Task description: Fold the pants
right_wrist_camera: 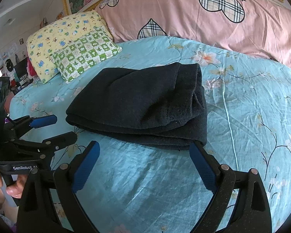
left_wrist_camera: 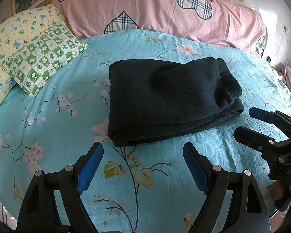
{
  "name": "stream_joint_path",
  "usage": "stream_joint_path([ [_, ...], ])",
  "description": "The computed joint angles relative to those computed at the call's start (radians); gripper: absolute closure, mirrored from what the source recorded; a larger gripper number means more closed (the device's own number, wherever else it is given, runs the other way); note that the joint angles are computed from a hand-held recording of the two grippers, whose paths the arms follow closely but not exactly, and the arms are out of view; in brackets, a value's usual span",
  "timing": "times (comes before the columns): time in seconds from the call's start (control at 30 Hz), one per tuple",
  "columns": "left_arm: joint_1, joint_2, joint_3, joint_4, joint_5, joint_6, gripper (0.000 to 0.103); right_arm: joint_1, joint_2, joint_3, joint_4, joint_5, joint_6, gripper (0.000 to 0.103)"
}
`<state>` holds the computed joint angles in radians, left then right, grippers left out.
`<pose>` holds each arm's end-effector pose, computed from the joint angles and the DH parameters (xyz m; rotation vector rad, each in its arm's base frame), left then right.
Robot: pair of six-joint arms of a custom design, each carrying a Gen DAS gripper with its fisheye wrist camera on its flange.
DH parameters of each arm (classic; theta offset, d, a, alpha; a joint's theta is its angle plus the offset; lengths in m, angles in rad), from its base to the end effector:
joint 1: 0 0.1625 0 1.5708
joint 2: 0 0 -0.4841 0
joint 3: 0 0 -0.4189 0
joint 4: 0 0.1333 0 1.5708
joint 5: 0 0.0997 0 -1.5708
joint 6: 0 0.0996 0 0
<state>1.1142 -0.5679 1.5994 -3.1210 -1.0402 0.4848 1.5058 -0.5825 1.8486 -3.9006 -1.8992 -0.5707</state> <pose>-0.1668 -0.7563 0.0383 0.9850 2.3381 -0.6617 0.0580 -0.6659 0.0706 0.3533 -2.2513 1.1503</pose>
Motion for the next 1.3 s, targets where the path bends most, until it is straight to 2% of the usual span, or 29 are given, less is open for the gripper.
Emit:
stream_joint_path([
  [0.73, -0.006, -0.001, -0.001, -0.026, -0.001, 0.014, 0.018, 0.007, 0.003, -0.003, -0.017, 0.011, -0.002, 0.008],
  [1.3, -0.011, -0.005, -0.022, -0.008, -0.025, -0.02, 0.018, 0.013, -0.01, -0.005, -0.058, 0.021, -0.01, 0.007],
])
